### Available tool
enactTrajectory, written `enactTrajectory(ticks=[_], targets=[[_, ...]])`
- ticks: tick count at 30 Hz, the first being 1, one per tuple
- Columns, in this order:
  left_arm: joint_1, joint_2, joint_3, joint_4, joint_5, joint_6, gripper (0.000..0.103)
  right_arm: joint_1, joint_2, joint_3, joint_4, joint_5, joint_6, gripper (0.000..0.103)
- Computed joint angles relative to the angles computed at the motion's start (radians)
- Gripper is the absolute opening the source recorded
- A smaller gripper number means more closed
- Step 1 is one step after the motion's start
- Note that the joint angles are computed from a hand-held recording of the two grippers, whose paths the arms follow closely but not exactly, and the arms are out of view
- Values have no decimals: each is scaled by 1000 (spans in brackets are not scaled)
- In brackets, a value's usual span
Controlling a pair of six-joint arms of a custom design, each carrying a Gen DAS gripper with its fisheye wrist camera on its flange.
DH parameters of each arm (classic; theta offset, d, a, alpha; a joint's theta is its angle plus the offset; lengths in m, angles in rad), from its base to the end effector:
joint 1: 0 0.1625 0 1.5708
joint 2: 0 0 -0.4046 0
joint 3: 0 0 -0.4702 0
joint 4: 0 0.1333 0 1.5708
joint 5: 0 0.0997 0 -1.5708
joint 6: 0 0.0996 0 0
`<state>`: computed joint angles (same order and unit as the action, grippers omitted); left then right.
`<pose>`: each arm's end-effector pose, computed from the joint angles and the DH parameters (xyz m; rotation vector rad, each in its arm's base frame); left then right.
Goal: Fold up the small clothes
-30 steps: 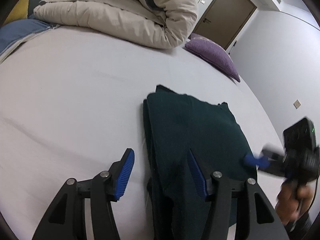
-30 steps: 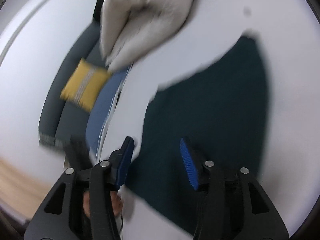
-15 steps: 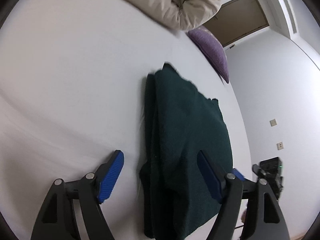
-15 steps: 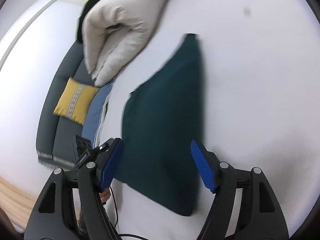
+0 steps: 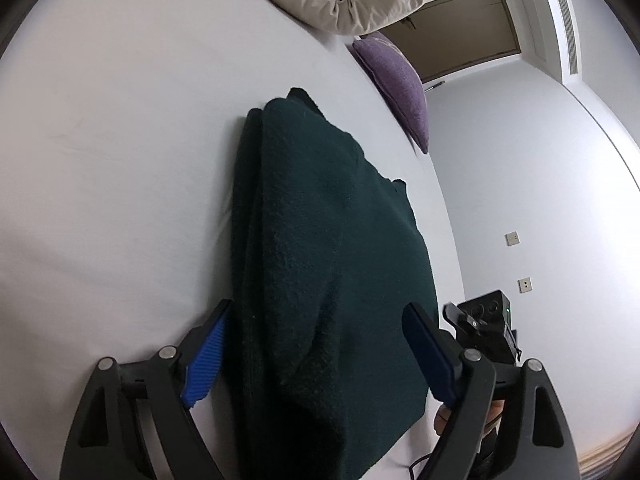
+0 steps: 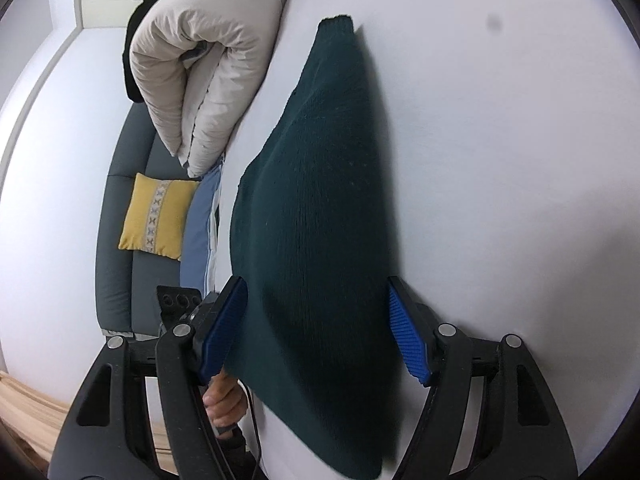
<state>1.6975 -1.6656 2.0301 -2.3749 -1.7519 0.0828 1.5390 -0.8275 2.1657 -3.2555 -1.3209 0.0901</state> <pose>0.1818 -0.5141 0.3514 0.0049 -2.9337 0.6795 0.1417 -0.5135 -0.0541 0.1108 2.8420 -0.4870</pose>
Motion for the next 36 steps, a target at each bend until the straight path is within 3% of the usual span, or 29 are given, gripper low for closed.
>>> enactTrajectory(ticks=[1,4,6,9,14,20,25,30,36], targets=[[5,2,-4,6,-11,-3,82,9,10,-16,8,-8,6,69],[21,9,-20,34,-22,-13,61,43,27,-51,41,-61,11,68],[26,17,-26,43,-6,-27,40,82,48,-84,58,-123,12,62],[33,23,-30,46,-11,-38,34,108,55,-88,50,-181,9,52],[26,13,-22,44,-21,-43,29,127,34,-60,26,-208,3,43],[-4,-60,21,67,-60,-21,28,180,-19,-18,25,-226,29,41],[-41,-210,130,101,-33,-5,27,212,-105,96,-15,-214,51,40],[-20,-399,258,165,-86,-27,27,236,-178,262,-98,-196,57,40],[-4,-637,383,312,-73,-6,28,232,-212,465,-258,-167,50,40]])
